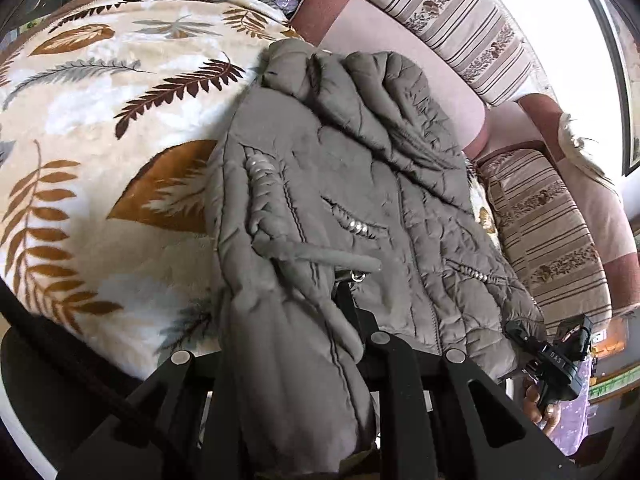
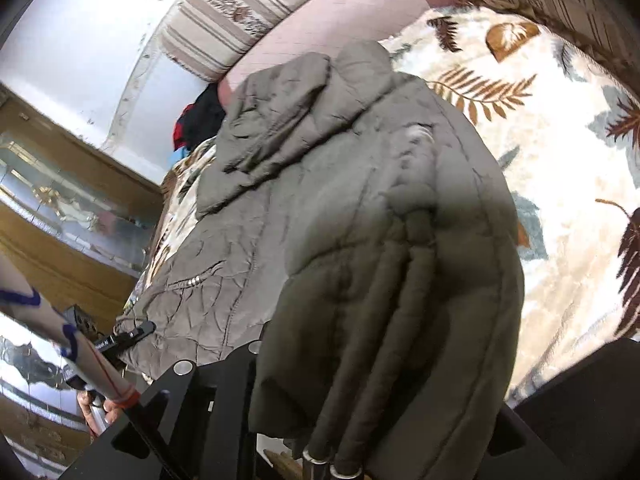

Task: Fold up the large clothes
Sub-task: 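Lift the hem with both tools and fold it toward the hood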

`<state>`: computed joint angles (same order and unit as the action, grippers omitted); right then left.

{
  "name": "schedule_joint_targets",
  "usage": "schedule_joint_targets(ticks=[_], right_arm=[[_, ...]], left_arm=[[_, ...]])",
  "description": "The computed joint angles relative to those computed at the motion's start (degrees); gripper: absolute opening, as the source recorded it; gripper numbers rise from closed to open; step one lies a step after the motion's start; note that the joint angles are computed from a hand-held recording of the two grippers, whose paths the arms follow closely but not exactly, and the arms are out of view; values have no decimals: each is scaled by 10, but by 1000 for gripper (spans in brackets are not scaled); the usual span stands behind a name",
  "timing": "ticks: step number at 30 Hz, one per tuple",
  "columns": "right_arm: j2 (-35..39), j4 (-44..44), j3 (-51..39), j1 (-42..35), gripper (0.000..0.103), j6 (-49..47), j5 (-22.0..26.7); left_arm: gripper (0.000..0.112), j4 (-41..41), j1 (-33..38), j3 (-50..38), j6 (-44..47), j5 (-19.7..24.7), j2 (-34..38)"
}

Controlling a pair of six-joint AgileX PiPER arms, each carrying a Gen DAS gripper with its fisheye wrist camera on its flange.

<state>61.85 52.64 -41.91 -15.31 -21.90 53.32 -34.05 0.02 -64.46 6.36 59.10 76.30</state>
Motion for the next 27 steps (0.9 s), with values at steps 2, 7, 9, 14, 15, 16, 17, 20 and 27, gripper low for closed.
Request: schedule_joint_targets(ticks=[2, 7, 9, 14, 15, 16, 17, 20, 27], right_arm=[[-6, -4, -2, 8, 20, 8, 4], [-40, -5, 19, -78, 20, -32, 100], [-34, -9, 21, -80, 20, -33, 103], [-3, -8, -28, -44, 20, -12, 84], [3, -5, -42, -39, 20, -8, 83], [15, 0, -61, -35, 20, -6, 80], [23, 4, -76, -32, 20, -3, 78], [56, 18, -127, -21, 20, 3, 69], [144, -1, -268, 20, 20, 58, 31]], left_arm=[[17, -2, 6, 4, -6, 14, -8], [17, 2, 13, 33, -12, 29, -27], [17, 13, 8, 28, -18, 28, -18], [17, 43, -15, -28, -52, 28, 3], [18, 49, -20, -51, -59, 28, 12], [18, 53, -24, -65, -66, 30, 14], [18, 57, -28, -86, -74, 31, 24], [18, 71, -36, -148, -94, 39, 55], [18, 101, -50, -337, -146, 67, 169]])
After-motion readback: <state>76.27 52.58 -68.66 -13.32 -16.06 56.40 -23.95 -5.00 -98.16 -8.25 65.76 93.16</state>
